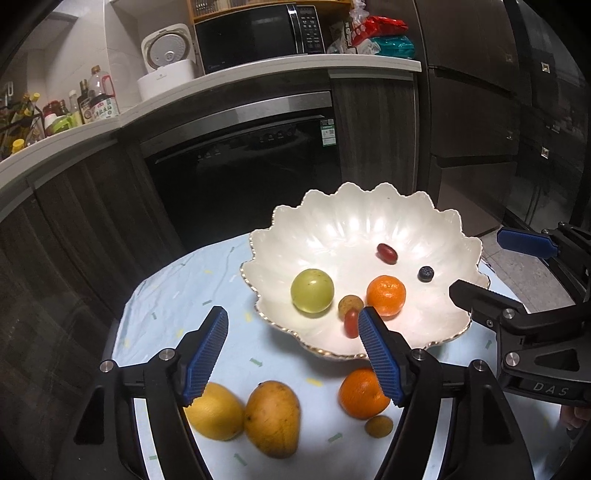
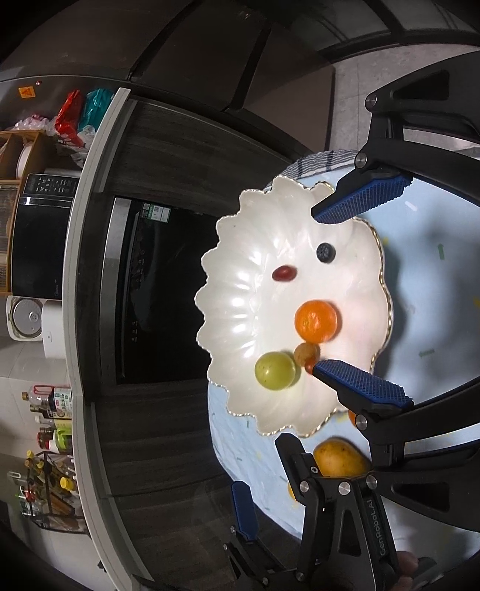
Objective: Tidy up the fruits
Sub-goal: 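Withdraw both tools from the bowl toward the mango and longan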
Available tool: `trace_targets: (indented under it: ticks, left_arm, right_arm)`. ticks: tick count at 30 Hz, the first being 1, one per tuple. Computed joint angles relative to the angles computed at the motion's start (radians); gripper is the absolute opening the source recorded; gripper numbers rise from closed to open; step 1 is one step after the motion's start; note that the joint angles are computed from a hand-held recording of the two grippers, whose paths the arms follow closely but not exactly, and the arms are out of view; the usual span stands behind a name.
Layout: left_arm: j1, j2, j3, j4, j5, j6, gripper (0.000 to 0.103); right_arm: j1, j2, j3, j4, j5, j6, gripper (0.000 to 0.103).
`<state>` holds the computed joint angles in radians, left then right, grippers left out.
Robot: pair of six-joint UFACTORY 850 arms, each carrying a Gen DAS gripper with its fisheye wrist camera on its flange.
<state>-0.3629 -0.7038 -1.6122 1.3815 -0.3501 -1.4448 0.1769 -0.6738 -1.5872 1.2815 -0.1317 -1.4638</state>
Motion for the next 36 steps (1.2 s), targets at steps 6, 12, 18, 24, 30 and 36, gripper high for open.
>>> trace_targets:
  ticks: [6,12,18,24,30,36]
  left_arm:
    - [0.001,0.047,0.065,0.089,-0.006,-0.093,0.073]
    - [0.001,0.085,0.121,0.166,-0.016,-0.172,0.073]
    - [0.0,0.126,0.188,0.251,-0.042,-0.254,0.073]
    - [0.004,0.168,0.26,0.325,-0.055,-0.336,0.073]
    - [0.006,0.194,0.314,0.401,-0.069,-0.411,0.072]
    - [0.009,0.209,0.36,0.49,-0.056,-0.5,0.072]
  right_arm:
    - [0.014,0.025,0.035,0.134,0.006,-0.131,0.077]
    - [0.027,0.048,0.068,0.204,0.01,-0.204,0.077]
    - [0.043,0.067,0.097,0.29,0.018,-0.293,0.077]
    - [0.06,0.081,0.124,0.362,0.023,-0.365,0.077]
    - [0.077,0.089,0.151,0.387,0.023,-0.387,0.077]
    - [0.087,0.098,0.179,0.491,0.031,-0.481,0.077]
